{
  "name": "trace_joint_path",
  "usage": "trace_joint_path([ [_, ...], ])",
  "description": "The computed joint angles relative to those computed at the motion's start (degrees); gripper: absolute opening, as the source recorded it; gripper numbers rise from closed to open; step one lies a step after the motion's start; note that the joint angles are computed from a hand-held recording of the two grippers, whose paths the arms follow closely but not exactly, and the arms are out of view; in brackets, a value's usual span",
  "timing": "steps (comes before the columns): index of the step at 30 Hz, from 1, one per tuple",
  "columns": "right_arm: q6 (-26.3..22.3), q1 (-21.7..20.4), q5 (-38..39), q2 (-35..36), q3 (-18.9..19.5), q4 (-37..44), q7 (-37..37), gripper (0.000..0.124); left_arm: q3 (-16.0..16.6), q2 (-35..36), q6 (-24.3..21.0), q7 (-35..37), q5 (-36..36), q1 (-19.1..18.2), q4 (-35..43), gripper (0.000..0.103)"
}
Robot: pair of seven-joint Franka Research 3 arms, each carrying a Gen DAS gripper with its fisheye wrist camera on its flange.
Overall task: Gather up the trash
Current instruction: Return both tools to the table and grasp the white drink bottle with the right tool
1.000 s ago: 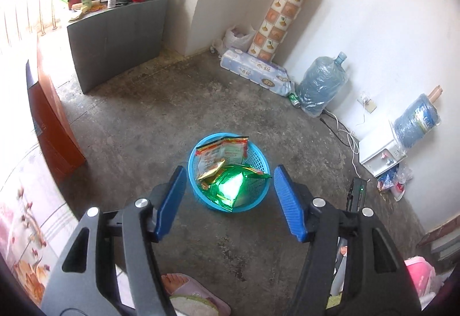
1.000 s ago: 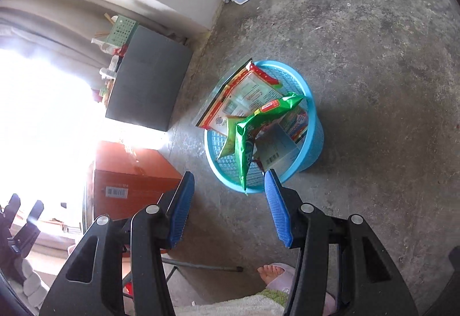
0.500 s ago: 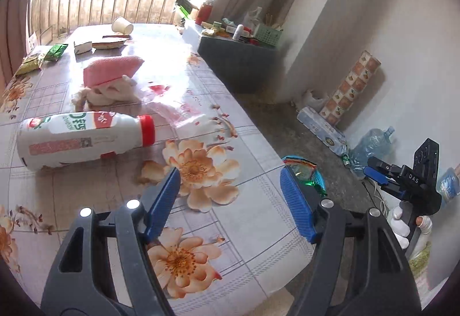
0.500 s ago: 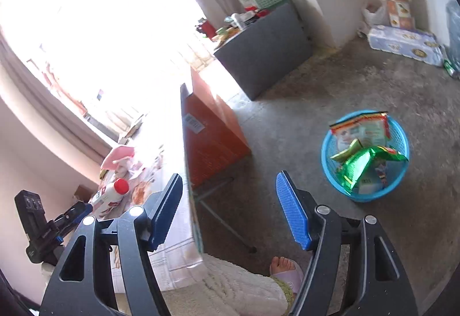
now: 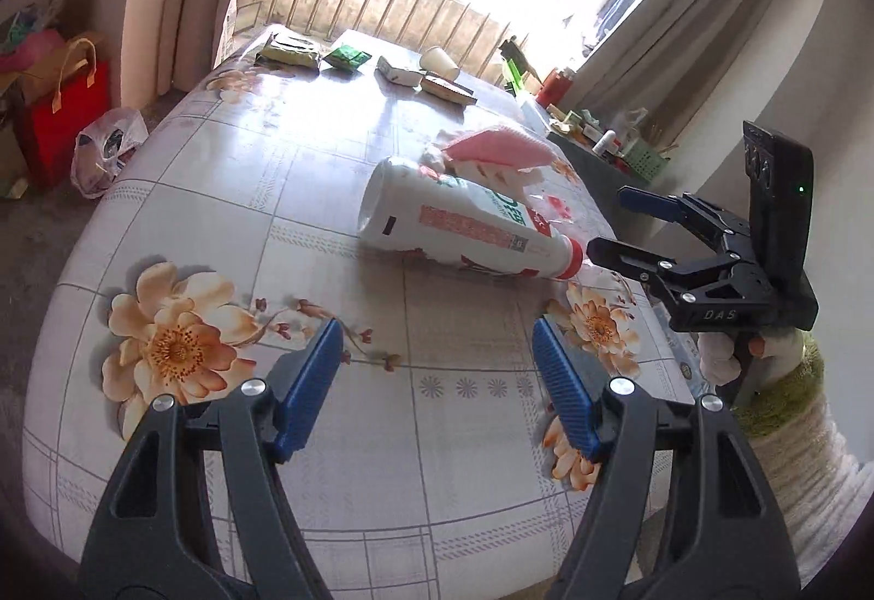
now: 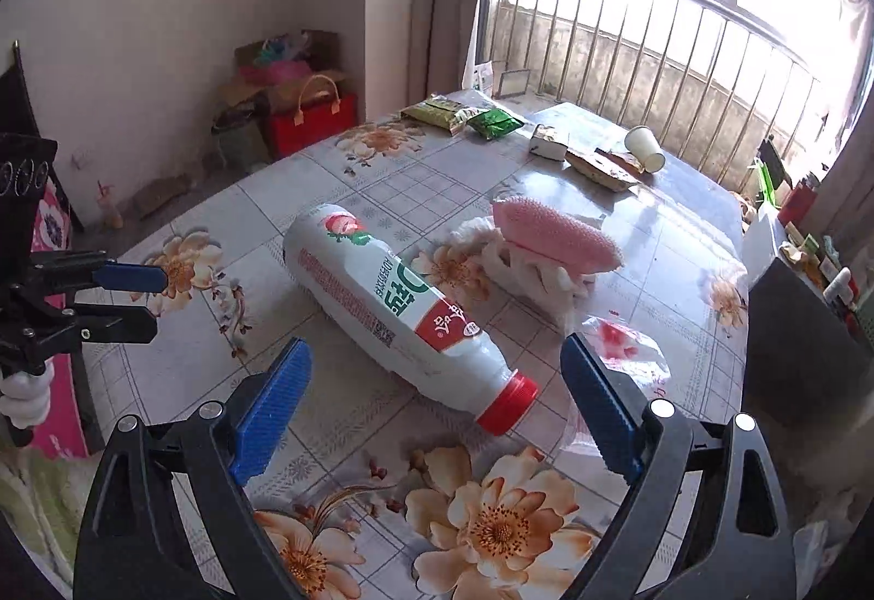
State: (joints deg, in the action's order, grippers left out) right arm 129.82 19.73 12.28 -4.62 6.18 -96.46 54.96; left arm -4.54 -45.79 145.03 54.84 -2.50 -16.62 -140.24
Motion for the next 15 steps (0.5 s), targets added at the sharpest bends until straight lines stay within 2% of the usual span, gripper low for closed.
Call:
trace_joint_path([
  [2, -3.96, 0.71, -3.08, 5.38, 0.79, 6.29, -0.69, 0.090, 1.10, -1.38, -0.42, 0.52, -0.20, 0.12, -1.15, 0.068],
  [4, -10.56, 1.34, -3.30, 11.41, 0.87, 14.55, -0.55, 0.090, 1.94, -2.59, -0.43, 1.02, -0.29, 0.55, -2.29, 0.068],
  [8, -19.08, 2.12, -2.10, 19.53, 0.45, 25.37, 1.15, 0.090, 3.01, -4.19, 0.01, 1.45, -0.90, 1.25, -3.86, 0.068],
  [11, -22.37, 2.25, -0.77, 20.68, 0.06, 27.07, 3.26, 0.088, 2.84, -5.26, -0.04, 1.04, -1.21, 1.74, -4.82, 0.068],
  [13, -21.77, 2.94, -1.78, 19.14, -0.47, 24.60, 6.57, 0.078, 2.64, -5.71, -0.14, 0.62, -1.37, 1.77, -5.17, 0.068],
  [15, -21.46, 2.68, -1.02, 16.99, -0.70, 21.80, 9.56, 0.076, 2.71, -5.76, -0.38, 0.55, -1.53, 1.58, -5.19, 0.068],
])
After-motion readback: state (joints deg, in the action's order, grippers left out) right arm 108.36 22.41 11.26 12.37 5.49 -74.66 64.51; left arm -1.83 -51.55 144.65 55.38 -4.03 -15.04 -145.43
